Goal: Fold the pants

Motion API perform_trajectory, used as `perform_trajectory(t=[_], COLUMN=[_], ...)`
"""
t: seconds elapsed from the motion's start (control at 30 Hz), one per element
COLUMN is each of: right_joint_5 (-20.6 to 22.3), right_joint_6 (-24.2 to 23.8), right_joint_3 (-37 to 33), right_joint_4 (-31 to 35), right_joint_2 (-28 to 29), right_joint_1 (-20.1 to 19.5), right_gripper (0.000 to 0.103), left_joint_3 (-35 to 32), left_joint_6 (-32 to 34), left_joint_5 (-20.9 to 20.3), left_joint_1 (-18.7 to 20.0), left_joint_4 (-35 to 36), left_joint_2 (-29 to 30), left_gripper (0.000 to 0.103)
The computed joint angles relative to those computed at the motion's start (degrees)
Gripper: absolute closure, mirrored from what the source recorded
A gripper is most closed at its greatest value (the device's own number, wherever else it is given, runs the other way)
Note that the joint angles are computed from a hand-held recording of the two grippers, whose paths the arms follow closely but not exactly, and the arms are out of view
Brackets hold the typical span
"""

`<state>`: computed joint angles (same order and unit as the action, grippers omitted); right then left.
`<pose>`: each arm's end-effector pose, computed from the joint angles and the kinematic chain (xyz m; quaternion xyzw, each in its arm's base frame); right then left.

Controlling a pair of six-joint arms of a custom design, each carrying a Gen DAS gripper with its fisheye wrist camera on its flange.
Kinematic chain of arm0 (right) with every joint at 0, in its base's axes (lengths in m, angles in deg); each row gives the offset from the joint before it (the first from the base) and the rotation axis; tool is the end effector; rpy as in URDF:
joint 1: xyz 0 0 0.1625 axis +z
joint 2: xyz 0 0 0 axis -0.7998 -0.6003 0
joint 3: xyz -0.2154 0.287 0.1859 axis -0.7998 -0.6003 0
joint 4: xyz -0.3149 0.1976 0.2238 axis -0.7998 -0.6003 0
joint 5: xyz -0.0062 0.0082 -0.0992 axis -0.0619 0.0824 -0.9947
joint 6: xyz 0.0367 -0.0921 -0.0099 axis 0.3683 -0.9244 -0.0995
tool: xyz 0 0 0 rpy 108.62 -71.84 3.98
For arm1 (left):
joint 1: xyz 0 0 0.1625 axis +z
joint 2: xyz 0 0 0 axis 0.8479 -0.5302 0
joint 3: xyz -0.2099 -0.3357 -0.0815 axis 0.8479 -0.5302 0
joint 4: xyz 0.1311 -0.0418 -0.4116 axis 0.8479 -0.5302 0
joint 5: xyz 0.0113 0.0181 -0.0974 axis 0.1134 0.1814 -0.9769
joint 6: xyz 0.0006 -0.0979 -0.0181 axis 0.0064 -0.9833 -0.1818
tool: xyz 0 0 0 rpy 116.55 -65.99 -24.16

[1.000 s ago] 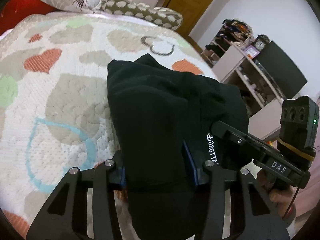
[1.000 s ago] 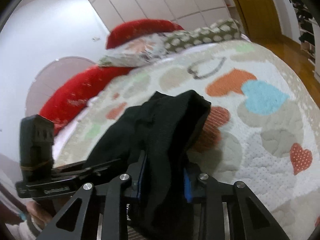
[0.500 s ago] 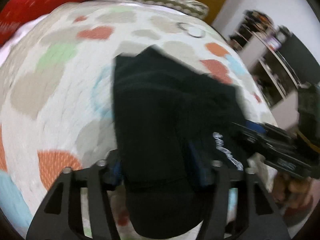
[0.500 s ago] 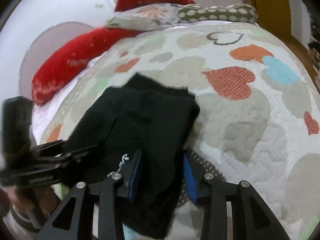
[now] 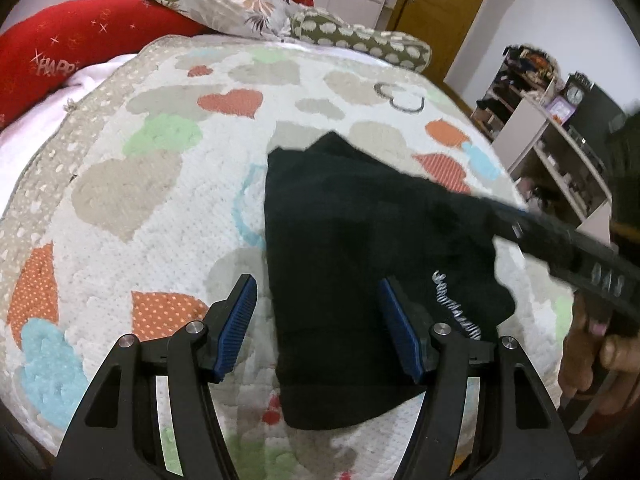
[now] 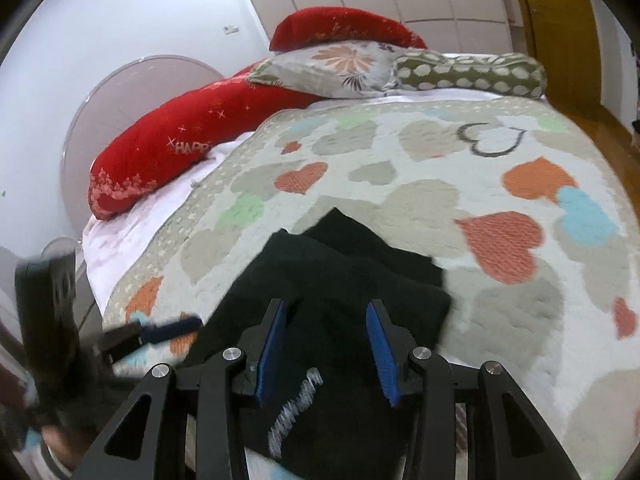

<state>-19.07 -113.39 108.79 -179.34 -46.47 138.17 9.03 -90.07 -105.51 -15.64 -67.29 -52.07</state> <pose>0.0734 -0.6181 0.3181 0.2722 -0.9190 0.2502 0.1371 -0.3618 -0.6015 0.0420 0.1306 0.9202 -0.2747 0.2463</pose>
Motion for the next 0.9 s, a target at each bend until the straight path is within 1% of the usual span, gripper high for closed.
perform_trajectory(t=[0.03, 0.13, 0.17, 0.23, 0.3, 0.4, 0.5, 0.57, 0.67, 0.77, 0.83, 0.9], right_joint_5=[-0.67, -5.67, -6.78, -5.71, -6.51, -6.84, -4.47, -4.13, -5.11, -5.81, -6.86, -8.87], right_joint_6=[0.17, 1.01, 1.62, 2.22, 1.61, 0.94, 0.26, -1.03, -2.41, -3.32, -3.95, -4.95], right_joint_3=[-0.71, -3.54, -4.69, -5.41, -5.13, -4.10, -1.01, 1.30, 4.96, 7.88, 8.54, 9.34], right_joint_4=[-0.48, -2.25, -1.99, -2.01, -3.01, -2.86, -3.33, -3.75, -5.30, -5.96, -5.94, -8.43], right_joint_2=[1.19, 5.83, 7.33, 8.40, 8.45, 6.89, 2.89, 0.48, -2.44, -4.23, -3.95, -3.23], right_joint_1=[0.22, 0.75, 0.53, -0.18, 0.31, 0.89, 0.69, 0.60, 0.21, -1.10, -1.75, -1.91], right_gripper=[0.063, 0.063, 0.063, 0.063, 0.063, 0.063, 0.062, 0.061, 0.061, 0.060, 0.058, 0.053], left_joint_3=[-0.14, 0.10, 0.08, -0.21, -0.55, -0.66, -0.39, -0.24, 0.03, 0.03, 0.12, 0.17], left_joint_6=[-0.09, 0.37, 0.57, 0.41, 0.87, 0.79, 0.36, 0.11, -0.19, -0.25, -0.53, -0.71], left_joint_5=[0.20, -0.49, -0.96, -0.83, -0.92, -0.84, -0.22, 0.27, 1.00, 1.58, 1.40, 1.08], left_joint_1=[0.13, 0.64, 0.81, 0.95, 1.00, 0.98, 0.68, 0.43, 0.04, -0.12, -0.14, -0.06], left_joint_4=[0.27, -1.57, -1.85, -1.81, -1.88, -1.75, -1.55, -1.43, -1.42, -1.49, -1.74, -1.94], left_joint_2=[0.39, 0.87, 0.92, 1.26, 1.61, 1.74, 1.54, 1.50, 1.54, 1.72, 1.75, 1.77], left_gripper=[0.039, 0.039, 0.037, 0.035, 0.035, 0.035, 0.035, 0.035, 0.035, 0.035, 0.035, 0.035])
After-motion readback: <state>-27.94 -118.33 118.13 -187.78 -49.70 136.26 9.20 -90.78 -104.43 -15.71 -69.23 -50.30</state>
